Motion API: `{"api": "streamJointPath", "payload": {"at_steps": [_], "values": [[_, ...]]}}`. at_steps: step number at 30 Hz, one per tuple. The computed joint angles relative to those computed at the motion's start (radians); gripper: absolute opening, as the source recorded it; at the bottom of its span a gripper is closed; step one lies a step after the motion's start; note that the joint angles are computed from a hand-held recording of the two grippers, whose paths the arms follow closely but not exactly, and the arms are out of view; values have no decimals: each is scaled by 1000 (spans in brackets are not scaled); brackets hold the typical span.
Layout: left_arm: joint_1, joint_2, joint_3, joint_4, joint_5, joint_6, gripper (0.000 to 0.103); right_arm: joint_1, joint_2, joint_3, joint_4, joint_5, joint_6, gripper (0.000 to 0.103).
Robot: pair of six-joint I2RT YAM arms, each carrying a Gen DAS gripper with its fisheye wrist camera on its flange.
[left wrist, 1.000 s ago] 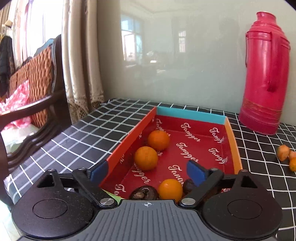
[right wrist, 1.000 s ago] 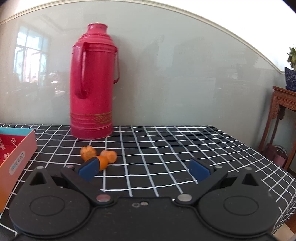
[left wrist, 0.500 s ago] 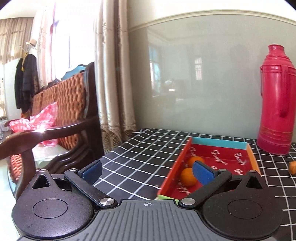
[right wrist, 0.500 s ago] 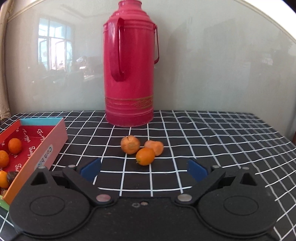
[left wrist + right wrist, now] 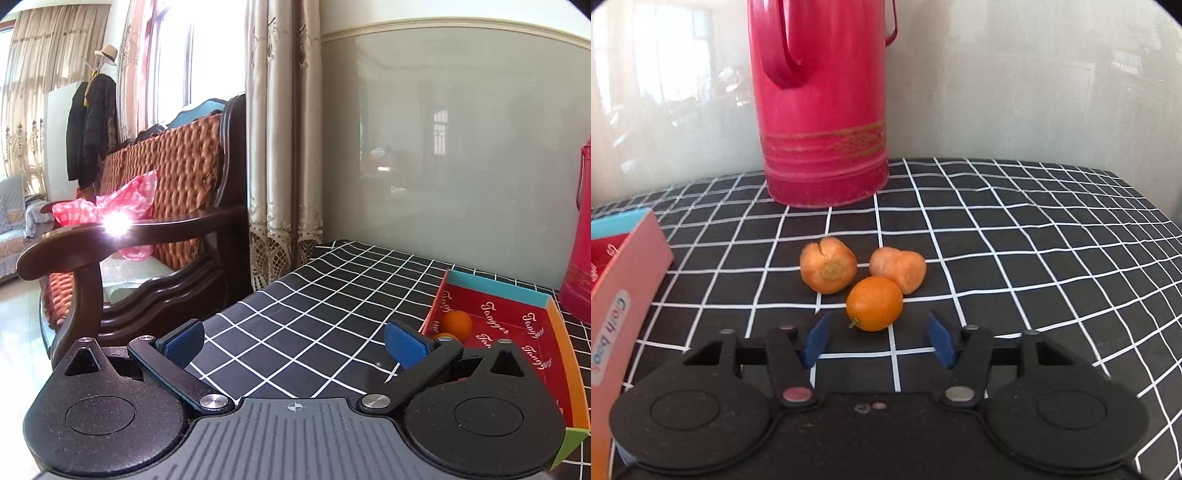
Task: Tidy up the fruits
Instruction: 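Grasp the small orange with the right gripper and carry it to the box, then release the orange from the right gripper into the box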
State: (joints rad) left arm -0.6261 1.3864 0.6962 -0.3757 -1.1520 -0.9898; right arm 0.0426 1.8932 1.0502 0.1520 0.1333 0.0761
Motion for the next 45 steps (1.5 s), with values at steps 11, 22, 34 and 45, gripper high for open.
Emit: {"api": "streamJointPath", "payload": {"at_steps": [11,22,34,45], "values": [[6,26,22,-6,23,-8,103,13,-40,-56,49,-23,-31,24],[6,24,22,-37,30,-37,103,72,-207,-216,161,-159,-83,24],[19,11,14,-71,47,-77,103,137,-299,-314,246,-483,-180,24],[23,29,25,-68,58,-71,103,254,-339,-348,179,-517,-272,26]]}}
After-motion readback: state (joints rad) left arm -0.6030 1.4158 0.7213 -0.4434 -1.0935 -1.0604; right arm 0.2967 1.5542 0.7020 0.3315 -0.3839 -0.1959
